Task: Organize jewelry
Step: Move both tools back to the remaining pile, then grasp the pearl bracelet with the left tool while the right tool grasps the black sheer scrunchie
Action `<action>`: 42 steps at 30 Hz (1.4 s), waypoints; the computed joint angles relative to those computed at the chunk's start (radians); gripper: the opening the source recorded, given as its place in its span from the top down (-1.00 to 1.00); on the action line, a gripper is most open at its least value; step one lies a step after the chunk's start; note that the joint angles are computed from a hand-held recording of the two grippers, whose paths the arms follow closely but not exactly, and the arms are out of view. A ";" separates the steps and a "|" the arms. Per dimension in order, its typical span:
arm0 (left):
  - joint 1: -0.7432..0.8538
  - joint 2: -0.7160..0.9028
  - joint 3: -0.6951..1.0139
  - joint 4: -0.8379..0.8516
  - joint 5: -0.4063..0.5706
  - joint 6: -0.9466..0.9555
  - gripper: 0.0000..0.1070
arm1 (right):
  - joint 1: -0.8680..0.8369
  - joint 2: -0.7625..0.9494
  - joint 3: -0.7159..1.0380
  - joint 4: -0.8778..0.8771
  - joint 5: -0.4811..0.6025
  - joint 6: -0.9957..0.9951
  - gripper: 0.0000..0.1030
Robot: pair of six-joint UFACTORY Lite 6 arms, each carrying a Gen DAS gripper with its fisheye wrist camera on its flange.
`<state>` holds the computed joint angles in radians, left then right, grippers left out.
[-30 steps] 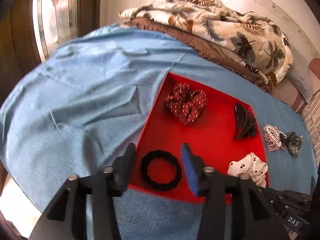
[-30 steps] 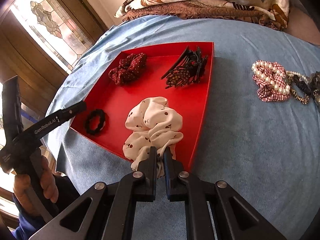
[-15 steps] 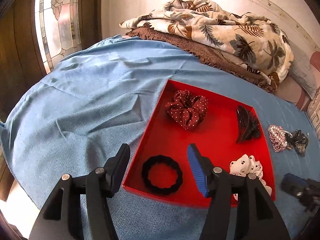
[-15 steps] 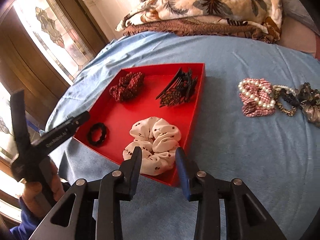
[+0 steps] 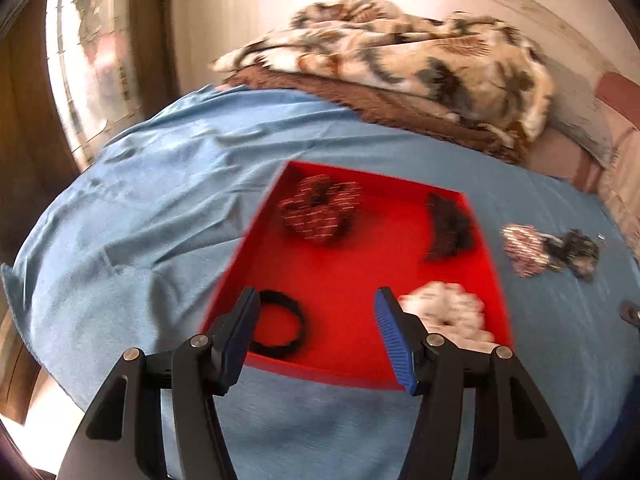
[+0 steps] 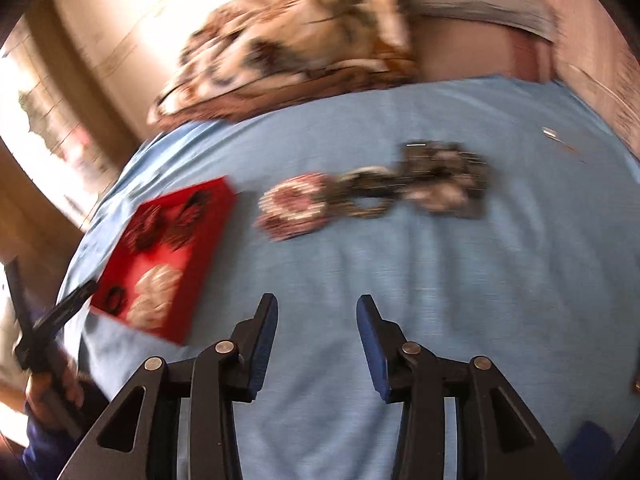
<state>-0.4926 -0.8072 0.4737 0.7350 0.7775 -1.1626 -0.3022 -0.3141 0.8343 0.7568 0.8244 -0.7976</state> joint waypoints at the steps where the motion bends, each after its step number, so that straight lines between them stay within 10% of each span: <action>1: -0.074 0.030 0.033 0.029 0.038 -0.047 -0.09 | -0.051 0.022 0.018 0.016 0.013 -0.032 0.13; 8: -0.268 0.368 0.335 0.025 0.025 -0.070 -0.09 | -0.214 0.215 0.138 0.123 0.003 -0.176 0.07; 28: -0.006 1.452 1.313 -0.540 -0.106 0.473 0.05 | -0.141 0.701 0.547 0.209 -0.033 -0.172 0.05; 37: 0.019 1.632 1.488 -0.626 -0.069 0.541 0.08 | -0.071 0.802 0.637 0.179 -0.080 -0.143 0.05; 39: 0.018 1.624 1.486 -0.623 -0.072 0.541 0.45 | -0.064 0.820 0.651 0.177 -0.077 -0.139 0.06; 40: 0.026 1.620 1.484 -0.674 -0.076 0.579 0.81 | -0.062 0.833 0.662 0.179 -0.066 -0.139 0.26; 42: 0.024 1.612 1.492 -0.693 -0.073 0.567 0.82 | -0.062 0.849 0.680 0.172 -0.038 -0.137 0.74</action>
